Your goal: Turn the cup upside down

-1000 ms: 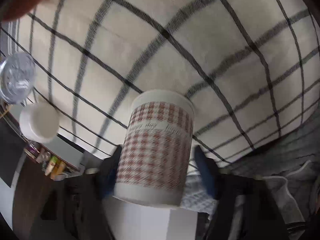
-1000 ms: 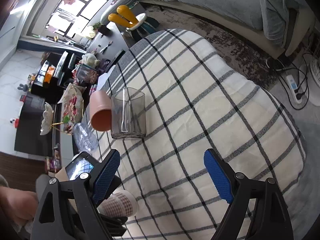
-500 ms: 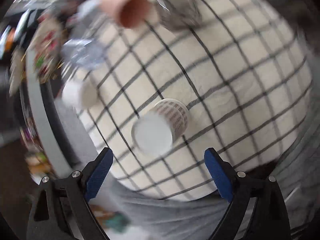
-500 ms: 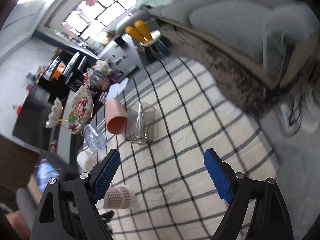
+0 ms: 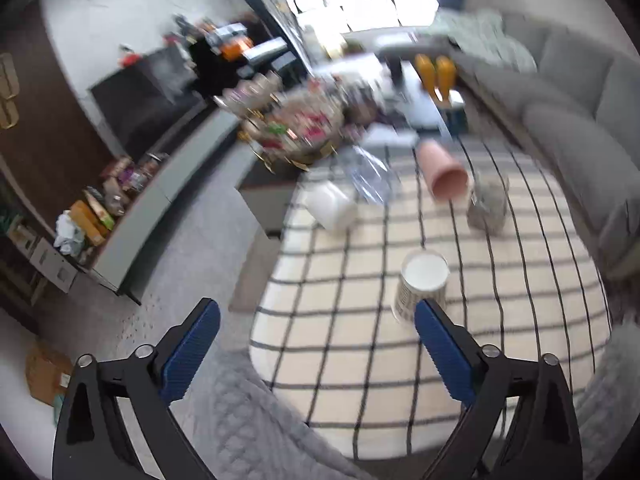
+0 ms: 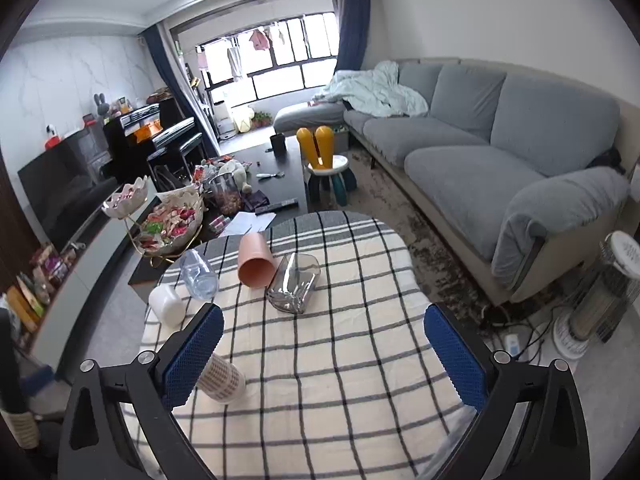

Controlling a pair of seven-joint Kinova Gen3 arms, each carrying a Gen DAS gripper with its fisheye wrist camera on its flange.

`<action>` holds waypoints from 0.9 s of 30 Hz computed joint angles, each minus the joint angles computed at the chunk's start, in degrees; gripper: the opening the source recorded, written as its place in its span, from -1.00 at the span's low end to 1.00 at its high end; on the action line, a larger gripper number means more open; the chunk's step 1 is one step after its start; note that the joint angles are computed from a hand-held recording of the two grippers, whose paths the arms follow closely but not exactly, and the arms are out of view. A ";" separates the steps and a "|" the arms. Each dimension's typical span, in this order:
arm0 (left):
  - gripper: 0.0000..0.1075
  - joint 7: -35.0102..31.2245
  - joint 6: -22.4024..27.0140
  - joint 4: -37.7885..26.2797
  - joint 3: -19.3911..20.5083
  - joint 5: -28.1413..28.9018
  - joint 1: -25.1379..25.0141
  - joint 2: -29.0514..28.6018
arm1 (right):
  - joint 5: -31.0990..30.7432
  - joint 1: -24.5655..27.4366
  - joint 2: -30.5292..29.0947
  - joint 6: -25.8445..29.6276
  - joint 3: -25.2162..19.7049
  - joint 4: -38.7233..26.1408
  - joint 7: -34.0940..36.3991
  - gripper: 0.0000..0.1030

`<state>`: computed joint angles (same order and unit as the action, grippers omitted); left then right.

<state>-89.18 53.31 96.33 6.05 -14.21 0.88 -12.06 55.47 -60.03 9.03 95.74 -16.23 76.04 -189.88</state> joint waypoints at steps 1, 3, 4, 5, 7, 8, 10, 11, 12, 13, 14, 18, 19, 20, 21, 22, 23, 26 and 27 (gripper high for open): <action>0.90 1.51 -2.03 1.55 -0.05 -0.35 -0.48 -1.62 | 0.10 -0.51 0.39 1.15 -0.21 -0.74 0.46 0.96; 0.92 2.76 -5.46 4.35 -0.42 -0.21 -1.17 -4.09 | 0.12 -1.55 0.83 2.81 -0.36 -1.55 0.53 0.98; 0.92 3.37 -7.29 6.00 -0.16 -0.85 -1.87 -5.53 | -0.18 -1.98 1.04 3.42 -0.39 -1.91 0.61 0.98; 0.92 3.04 -8.26 7.13 -0.52 -0.81 -2.17 -6.85 | -0.93 -2.20 1.29 3.84 -0.36 -2.42 1.03 0.98; 0.92 2.62 -10.02 8.90 -0.98 -0.16 -2.86 -8.35 | -1.83 -2.98 1.88 4.80 -0.26 -2.97 1.32 0.98; 0.92 2.26 -10.19 9.24 -1.30 0.44 -3.06 -8.85 | -2.15 -3.53 2.12 5.30 -0.24 -3.20 1.21 0.98; 0.92 1.03 -10.34 9.54 -2.69 2.46 -2.96 -9.19 | -2.65 -4.40 2.38 6.14 -0.12 -3.30 1.01 0.98; 0.92 0.57 -10.40 9.71 -3.03 3.20 -3.05 -9.29 | -2.68 -4.85 2.59 6.54 -0.06 -3.47 0.90 0.98; 0.92 0.00 -10.44 9.88 -3.52 3.92 -3.11 -9.56 | -2.60 -5.29 2.67 6.97 0.03 -3.65 0.86 0.98; 0.92 -0.52 -10.75 10.20 -4.08 4.75 -3.12 -9.97 | -2.30 -5.81 2.78 7.61 0.09 -3.92 0.88 0.98; 0.92 -1.15 -11.00 10.48 -4.67 5.62 -3.01 -10.37 | -2.27 -5.82 2.79 7.33 0.28 -3.71 0.82 0.98; 0.92 -2.61 -11.19 10.50 -5.53 8.02 -3.44 -10.77 | -1.44 -7.04 3.36 8.64 0.49 -4.76 1.82 0.98; 0.92 -2.81 -11.36 10.58 -5.62 8.43 -3.59 -10.90 | -1.18 -7.41 3.53 9.03 0.55 -5.02 2.03 0.98; 0.92 -3.08 -11.40 10.60 -5.82 8.86 -3.66 -11.04 | -0.96 -7.70 3.69 9.27 0.64 -5.34 2.22 0.98; 0.92 -3.54 -11.43 10.57 -6.25 9.50 -3.51 -11.14 | -0.75 -8.01 3.80 9.51 0.72 -5.55 2.45 0.98; 0.92 -3.67 -11.44 10.55 -6.20 9.73 -3.72 -11.18 | -0.59 -8.28 3.84 9.72 0.82 -5.60 2.56 0.98; 0.92 -3.64 -11.74 10.69 -6.04 9.84 -4.02 -11.33 | -0.43 -8.48 3.90 9.88 0.91 -5.75 2.76 0.98; 0.92 -4.22 -11.84 10.76 -6.07 10.41 -4.12 -11.46 | 0.11 -8.98 4.17 10.32 1.21 -6.25 3.22 0.98; 0.92 -4.38 -11.77 10.76 -6.13 10.61 -4.13 -11.48 | 0.25 -9.13 4.27 10.46 1.29 -6.42 3.37 0.98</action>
